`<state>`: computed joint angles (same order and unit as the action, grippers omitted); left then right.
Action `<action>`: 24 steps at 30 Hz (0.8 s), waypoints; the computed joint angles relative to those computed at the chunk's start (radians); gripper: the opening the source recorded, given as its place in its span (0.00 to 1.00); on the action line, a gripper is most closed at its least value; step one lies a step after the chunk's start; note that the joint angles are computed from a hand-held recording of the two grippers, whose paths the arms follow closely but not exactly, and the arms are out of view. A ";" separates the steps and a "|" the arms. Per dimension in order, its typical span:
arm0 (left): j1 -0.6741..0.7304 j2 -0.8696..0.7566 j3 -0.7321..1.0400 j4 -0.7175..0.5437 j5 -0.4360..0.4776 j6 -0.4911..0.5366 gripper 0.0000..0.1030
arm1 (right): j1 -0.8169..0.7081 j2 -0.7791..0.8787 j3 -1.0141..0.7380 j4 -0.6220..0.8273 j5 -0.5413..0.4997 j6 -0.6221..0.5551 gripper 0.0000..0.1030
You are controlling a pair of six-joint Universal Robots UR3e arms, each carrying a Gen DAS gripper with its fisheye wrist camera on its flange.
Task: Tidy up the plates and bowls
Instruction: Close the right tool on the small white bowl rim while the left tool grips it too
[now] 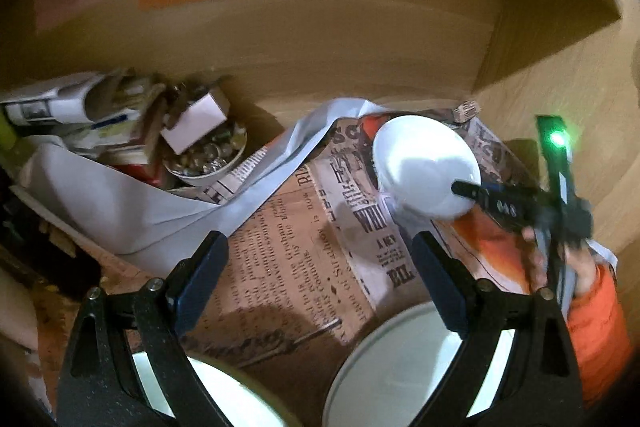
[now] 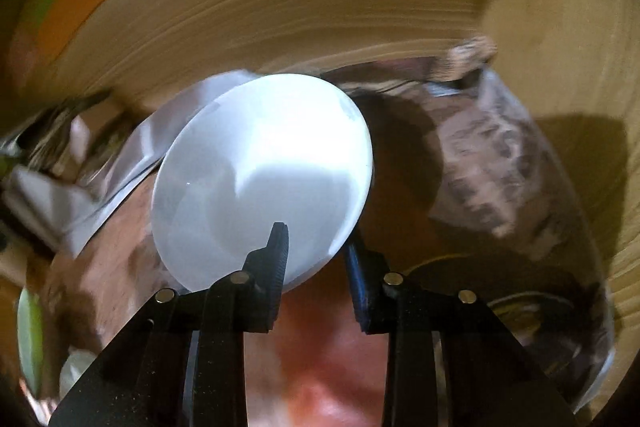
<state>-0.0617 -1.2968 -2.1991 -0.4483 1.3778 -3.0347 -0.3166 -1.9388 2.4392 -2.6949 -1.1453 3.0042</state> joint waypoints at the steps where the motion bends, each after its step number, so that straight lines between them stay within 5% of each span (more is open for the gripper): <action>1: -0.015 -0.039 0.025 0.005 0.012 -0.015 0.91 | 0.002 -0.014 0.003 0.021 0.012 -0.020 0.25; 6: -0.078 -0.189 0.137 -0.008 0.082 -0.052 0.78 | -0.013 -0.042 0.011 0.092 0.090 -0.126 0.25; 10: -0.102 -0.305 0.234 -0.047 0.114 -0.068 0.62 | 0.013 0.012 0.021 0.015 0.091 -0.136 0.25; 24: -0.110 -0.501 0.432 -0.217 0.050 -0.066 0.17 | 0.078 0.145 0.012 -0.145 0.102 -0.076 0.26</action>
